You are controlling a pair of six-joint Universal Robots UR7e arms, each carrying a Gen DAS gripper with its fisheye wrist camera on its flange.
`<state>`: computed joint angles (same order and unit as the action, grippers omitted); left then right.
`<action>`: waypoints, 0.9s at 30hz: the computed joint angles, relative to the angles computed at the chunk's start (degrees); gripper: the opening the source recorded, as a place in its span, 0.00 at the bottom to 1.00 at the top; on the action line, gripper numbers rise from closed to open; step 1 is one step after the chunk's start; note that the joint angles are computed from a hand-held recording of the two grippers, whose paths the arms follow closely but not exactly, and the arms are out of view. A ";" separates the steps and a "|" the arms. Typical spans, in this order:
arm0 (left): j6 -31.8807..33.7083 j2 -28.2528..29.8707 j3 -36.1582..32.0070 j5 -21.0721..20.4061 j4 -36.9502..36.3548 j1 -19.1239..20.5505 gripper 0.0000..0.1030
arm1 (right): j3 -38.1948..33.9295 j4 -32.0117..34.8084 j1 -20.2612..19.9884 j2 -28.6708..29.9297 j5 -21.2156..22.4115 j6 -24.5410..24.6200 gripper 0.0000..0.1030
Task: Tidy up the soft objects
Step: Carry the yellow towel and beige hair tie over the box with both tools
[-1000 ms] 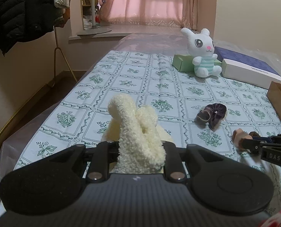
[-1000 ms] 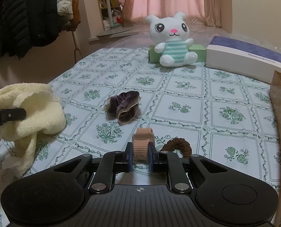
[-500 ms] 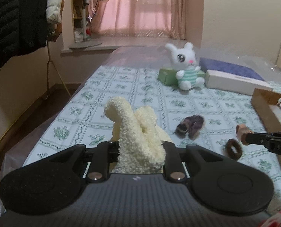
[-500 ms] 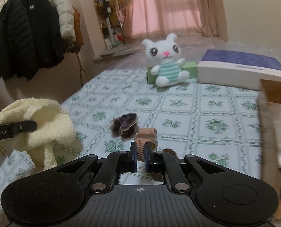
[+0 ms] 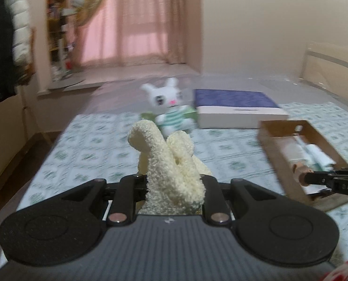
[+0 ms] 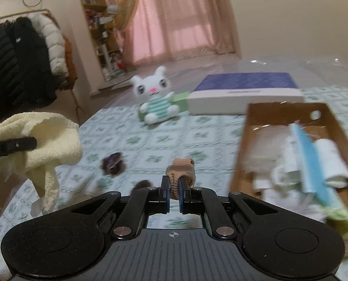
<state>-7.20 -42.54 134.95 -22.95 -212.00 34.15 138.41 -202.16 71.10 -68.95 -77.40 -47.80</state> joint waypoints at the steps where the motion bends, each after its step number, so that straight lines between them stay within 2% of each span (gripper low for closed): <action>1: 1.34 0.97 -1.52 -1.21 -0.08 -0.09 0.17 | 0.06 0.20 -0.69 -1.22 0.41 -0.27 0.07; 7: 9.20 6.84 -11.57 -9.79 -0.08 0.81 0.17 | -1.78 2.09 -4.05 -6.04 1.91 0.02 0.07; 13: 13.37 12.34 -22.63 -18.12 3.21 2.69 0.17 | -5.17 4.17 -6.40 -8.08 2.48 0.99 0.07; 20: 16.99 19.45 -36.59 -22.42 8.53 4.73 0.17 | -11.53 7.16 -6.97 -5.95 1.37 2.04 0.07; 27: 16.18 26.50 -49.84 -27.07 16.43 8.26 0.17 | -19.28 10.47 -7.00 -1.98 1.43 3.13 0.07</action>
